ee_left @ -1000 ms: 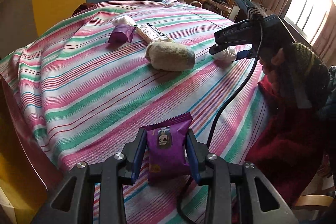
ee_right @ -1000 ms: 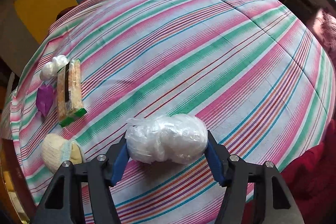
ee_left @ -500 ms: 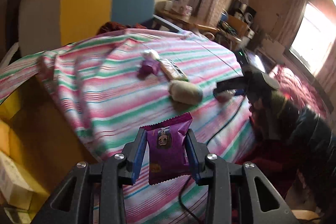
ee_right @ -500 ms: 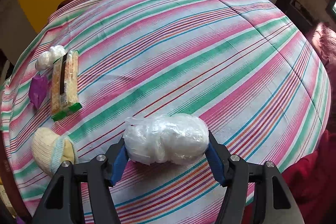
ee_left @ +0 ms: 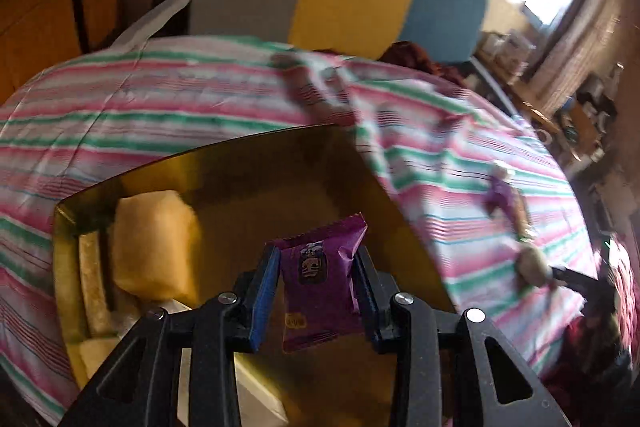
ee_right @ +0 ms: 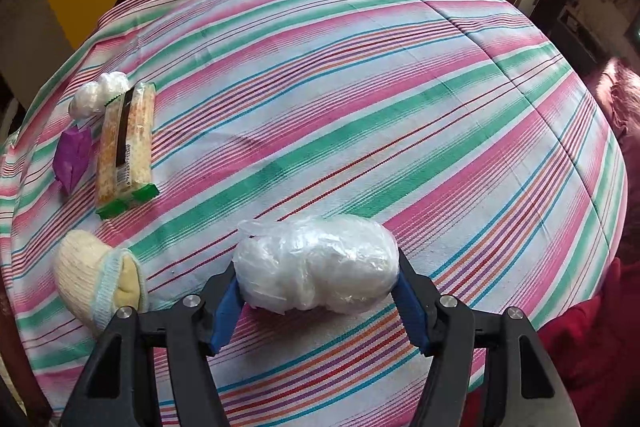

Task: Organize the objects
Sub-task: 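Carry the purple packet into the gold tray and open the left gripper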

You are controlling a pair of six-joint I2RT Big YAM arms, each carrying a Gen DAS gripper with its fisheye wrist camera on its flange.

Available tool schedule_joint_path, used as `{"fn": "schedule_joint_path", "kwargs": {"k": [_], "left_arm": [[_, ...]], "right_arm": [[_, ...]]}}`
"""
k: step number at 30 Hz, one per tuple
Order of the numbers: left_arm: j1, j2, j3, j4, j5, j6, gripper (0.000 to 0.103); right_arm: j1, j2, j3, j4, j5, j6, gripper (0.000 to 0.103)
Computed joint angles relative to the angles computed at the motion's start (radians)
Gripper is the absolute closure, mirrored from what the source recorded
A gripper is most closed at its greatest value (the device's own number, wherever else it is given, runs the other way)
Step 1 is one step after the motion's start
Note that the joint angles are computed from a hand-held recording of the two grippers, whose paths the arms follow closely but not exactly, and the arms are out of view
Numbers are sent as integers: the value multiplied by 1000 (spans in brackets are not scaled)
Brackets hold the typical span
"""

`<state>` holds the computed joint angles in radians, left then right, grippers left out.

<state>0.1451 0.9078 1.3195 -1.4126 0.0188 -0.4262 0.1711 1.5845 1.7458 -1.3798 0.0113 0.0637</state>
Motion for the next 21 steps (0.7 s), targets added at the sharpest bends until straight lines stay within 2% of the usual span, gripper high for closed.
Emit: {"fn": "schedule_joint_path", "kwargs": {"k": [2,4,8,12,14,21], "left_arm": [[75,26,-2,-4,35,31,66],[107,60,2,-9,43,53,66],[147,113,7,-13,10,77,66],[166,147,-4,-6,-42,77,66],[180,150,-10,2,-40,68,66],[149,92,-15,25,-81,67,62]], "right_arm": [[-1,-1,-2,1,-1,-2,35],[-3,-4,-6,2,-2,-5,35],[-3,0,-3,2,-6,-9,35],[-1,0,-2,2,-5,-13,35],[-1,0,-2,2,-4,-17,35],[5,-1,-3,3,6,-25,35]]}}
